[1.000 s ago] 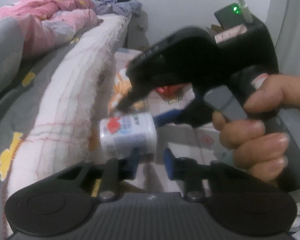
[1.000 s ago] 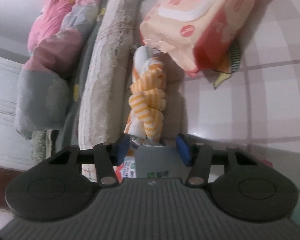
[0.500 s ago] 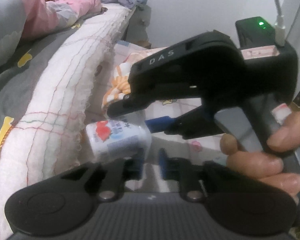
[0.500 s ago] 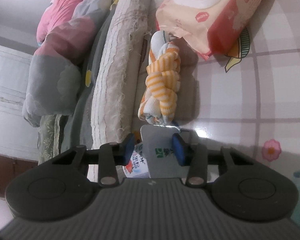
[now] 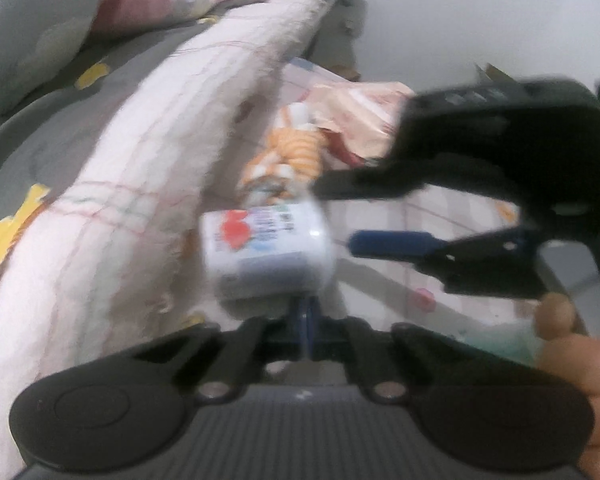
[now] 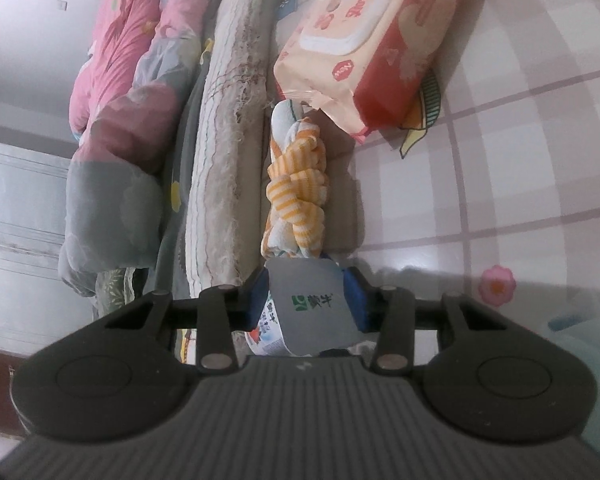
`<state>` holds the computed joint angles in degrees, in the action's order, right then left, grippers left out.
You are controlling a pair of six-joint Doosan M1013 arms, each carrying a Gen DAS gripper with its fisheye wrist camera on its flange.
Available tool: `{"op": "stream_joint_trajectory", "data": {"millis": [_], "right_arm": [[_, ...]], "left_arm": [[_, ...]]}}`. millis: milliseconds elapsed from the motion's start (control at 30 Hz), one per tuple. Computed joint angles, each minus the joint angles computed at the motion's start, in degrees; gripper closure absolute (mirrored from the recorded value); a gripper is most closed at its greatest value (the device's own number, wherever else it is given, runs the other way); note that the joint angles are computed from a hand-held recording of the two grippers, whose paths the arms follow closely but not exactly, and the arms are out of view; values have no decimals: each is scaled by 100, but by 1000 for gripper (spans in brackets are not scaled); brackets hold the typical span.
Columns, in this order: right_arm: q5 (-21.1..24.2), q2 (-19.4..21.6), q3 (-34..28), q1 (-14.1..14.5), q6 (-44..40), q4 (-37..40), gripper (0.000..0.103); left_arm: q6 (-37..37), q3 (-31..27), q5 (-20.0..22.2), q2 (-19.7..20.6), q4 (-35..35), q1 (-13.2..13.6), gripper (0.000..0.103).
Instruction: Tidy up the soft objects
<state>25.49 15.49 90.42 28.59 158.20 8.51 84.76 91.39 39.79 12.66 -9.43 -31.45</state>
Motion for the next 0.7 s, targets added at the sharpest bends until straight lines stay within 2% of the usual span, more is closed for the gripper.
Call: {"op": "stream_joint_trajectory", "data": {"millis": [33, 200, 300, 467, 567, 700], "right_arm": [[10, 2, -6, 2, 2, -18, 61], [14, 35, -76, 4, 52, -168, 61], [8, 165, -212, -21, -84, -127, 57], [-146, 380, -342, -100, -363, 276, 57], [-461, 435, -281, -157, -883, 920, 55], [-696, 491, -175, -246, -2149, 2458, 53]], "left_arm": [[-85, 16, -40, -16, 43, 30, 102], [-196, 32, -16, -64, 20, 210, 102], [157, 52, -27, -76, -406, 319, 102], [670, 154, -20, -157, -680, 328, 101], [865, 166, 16, -138, -846, 346, 100], [1045, 199, 26, -133, -976, 372, 100]]}}
